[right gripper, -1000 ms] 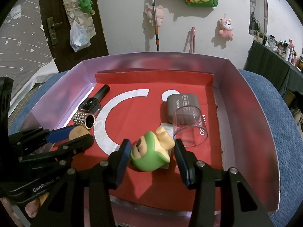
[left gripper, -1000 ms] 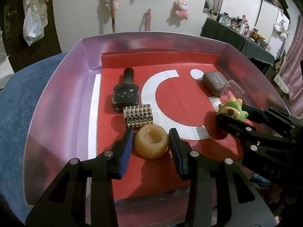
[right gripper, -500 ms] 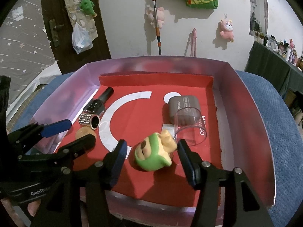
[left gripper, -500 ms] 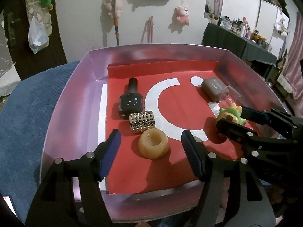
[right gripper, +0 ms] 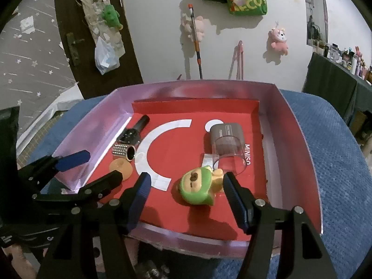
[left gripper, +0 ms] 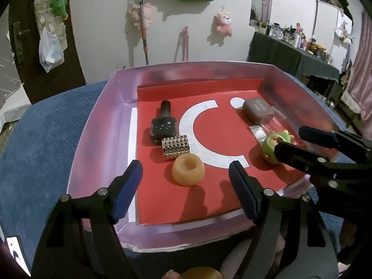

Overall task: Organize rigid objects
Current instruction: 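Withdraw both open tools out of the red box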

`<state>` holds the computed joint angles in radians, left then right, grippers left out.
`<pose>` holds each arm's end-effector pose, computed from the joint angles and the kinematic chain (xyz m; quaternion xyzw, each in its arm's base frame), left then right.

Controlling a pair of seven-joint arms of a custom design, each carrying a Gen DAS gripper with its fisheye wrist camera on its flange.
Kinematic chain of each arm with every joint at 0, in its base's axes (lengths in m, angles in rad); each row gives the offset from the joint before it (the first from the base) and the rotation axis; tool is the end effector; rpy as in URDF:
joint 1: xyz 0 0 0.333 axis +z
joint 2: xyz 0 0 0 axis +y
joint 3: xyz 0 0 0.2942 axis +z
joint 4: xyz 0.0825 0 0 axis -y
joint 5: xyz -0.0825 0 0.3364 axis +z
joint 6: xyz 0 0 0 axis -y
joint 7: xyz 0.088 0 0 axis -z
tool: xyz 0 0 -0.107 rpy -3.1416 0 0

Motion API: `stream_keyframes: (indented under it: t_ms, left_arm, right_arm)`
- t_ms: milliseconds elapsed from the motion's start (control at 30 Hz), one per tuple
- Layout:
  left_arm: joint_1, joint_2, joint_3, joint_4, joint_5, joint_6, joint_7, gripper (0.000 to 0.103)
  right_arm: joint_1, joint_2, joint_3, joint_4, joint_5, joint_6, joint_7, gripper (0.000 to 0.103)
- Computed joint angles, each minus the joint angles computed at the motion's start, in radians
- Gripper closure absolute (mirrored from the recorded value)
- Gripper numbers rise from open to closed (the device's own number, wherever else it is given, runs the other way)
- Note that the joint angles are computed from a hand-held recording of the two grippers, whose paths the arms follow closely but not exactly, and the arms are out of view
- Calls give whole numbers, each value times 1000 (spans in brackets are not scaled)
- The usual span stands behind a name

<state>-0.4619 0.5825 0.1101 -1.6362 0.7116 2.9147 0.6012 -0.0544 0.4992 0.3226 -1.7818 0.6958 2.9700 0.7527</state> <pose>0.6150 -0.2833 0.3578 -0.6327 0.6749 -0.2848 0.2509 0.6411 0.1004 0.3634 -0.7543 0.5312 -0.1554 0.3533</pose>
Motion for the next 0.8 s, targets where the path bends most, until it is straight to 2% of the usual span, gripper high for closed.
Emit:
stream_keyframes:
  t_ms: [100, 167, 267, 433, 533, 800]
  left_arm:
    - [-15, -15, 18, -18, 20, 8, -25, 23]
    - [-37, -26, 43, -30, 54, 11, -62, 11]
    - [-83, -46, 96, -48, 158, 3, -175, 5]
    - [-50, -76, 61, -76, 240, -1, -250, 5]
    - [-30, -90, 39, -89, 283, -7, -289, 5]
    - [8, -127, -2, -129, 400, 1, -393, 0]
  right_arm:
    - [-31, -21, 39, -22, 45, 5, -45, 30]
    - [-44, -35, 53, -34, 79, 0, -76, 29]
    - [-55, -56, 64, -50, 144, -10, -129, 26]
    - [-74, -104, 82, -83, 303, -26, -269, 20]
    - [-76, -134, 81, -101, 392, -36, -350, 13]
    - [-52, -194, 44, -137, 591, -78, -533, 0]
